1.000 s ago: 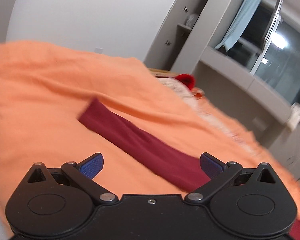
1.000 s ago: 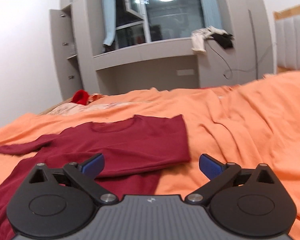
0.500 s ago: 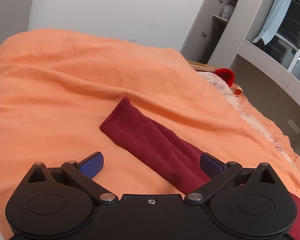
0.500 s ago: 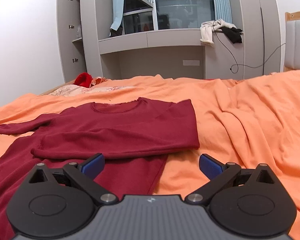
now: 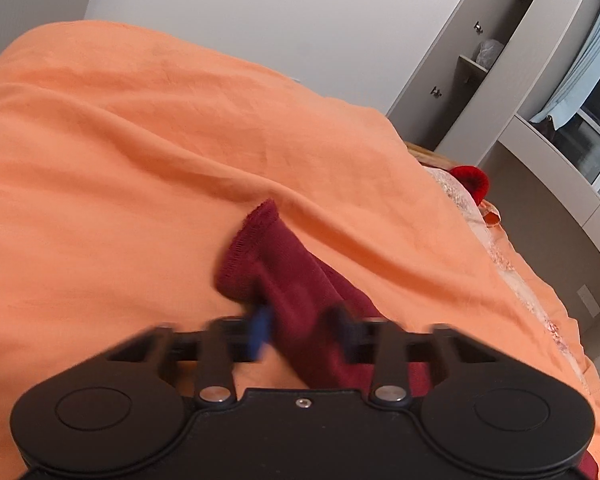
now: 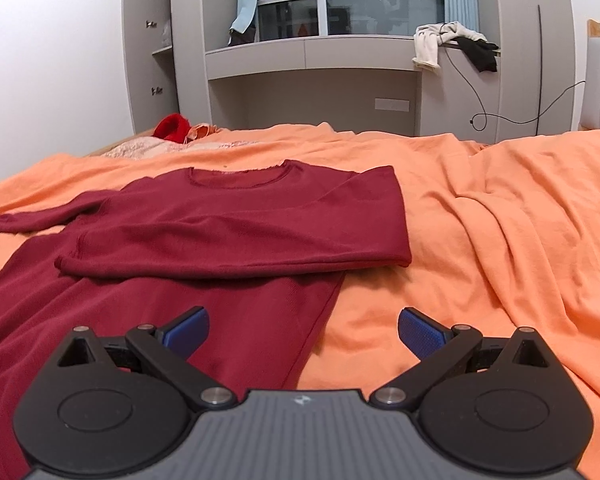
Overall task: Fold small clothes
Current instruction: 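Move the left gripper to the other sleeve cuff and grasp it, then carry the sleeve across the sweater body and open the left gripper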
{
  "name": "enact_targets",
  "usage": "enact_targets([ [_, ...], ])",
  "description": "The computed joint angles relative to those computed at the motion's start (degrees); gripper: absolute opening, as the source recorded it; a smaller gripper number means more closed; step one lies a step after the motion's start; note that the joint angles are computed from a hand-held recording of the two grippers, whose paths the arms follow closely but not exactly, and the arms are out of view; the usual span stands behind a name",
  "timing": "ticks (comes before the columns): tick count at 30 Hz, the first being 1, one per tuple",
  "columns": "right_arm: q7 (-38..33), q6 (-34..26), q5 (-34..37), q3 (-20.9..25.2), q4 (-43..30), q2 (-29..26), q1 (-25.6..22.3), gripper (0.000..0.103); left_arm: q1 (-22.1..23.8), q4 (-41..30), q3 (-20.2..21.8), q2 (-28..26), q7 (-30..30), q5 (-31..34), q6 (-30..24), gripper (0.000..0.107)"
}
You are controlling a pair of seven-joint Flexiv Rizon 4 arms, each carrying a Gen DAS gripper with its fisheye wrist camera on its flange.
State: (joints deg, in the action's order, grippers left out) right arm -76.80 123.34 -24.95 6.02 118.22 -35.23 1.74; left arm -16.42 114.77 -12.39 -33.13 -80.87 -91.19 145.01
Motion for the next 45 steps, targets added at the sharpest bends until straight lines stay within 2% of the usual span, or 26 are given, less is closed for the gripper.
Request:
enact_targets([
  [4, -0.6, -0.6, -0.7, 0.1, -0.1, -0.1, 0.1, 0.103, -0.1, -1.8, -0.4, -0.8, 3.0, -1.0, 1.9, 0.008],
  [8, -0.5, -0.3, -1.4, 0.7, 0.0, -0.1, -0.6, 0.103, -1.5, -2.7, 0.6, -1.6, 4.0, 2.4, 6.4, 0.007],
  [12, 0.1, 0.5, -2.6, 1.3, 0.3, 0.1, -1.5, 0.103, -3.0, -3.5, 1.6, -1.3, 6.3, 8.6, 9.8, 0.007],
  [18, 0.8, 2.6, -3.1, 1.1, 0.8, 0.3, -2.0, 0.103, -5.5, -7.7, 1.8, -0.9, 13.9, 18.6, 10.3, 0.007],
  [21, 1.3, 3.8, -3.4, 1.0, 1.1, 0.5, -2.2, 0.103, -7.0, -11.3, 1.3, -1.4, 18.5, 22.3, 8.9, 0.007],
  [25, 1.8, 5.7, -4.1, 0.7, 1.7, 0.7, -2.8, 0.103, -9.9, -18.1, 0.3, -3.9, 28.0, 24.5, 7.1, 0.007],
  [33, 1.0, 8.9, -3.0, -0.9, 3.5, 1.3, -2.5, 0.103, -16.0, -33.9, -2.2, -13.6, 47.0, 26.6, 0.5, 0.007],
  [39, 1.6, 10.5, -1.7, -1.6, 4.1, 1.5, -3.2, 0.103, -19.6, -40.9, -3.8, -20.1, 51.5, 26.7, -5.6, 0.007],
  [45, 3.2, 11.0, -1.6, -1.6, 4.3, 1.6, -3.9, 0.103, -22.1, -39.5, -3.1, -23.8, 49.3, 29.8, -7.8, 0.007],
])
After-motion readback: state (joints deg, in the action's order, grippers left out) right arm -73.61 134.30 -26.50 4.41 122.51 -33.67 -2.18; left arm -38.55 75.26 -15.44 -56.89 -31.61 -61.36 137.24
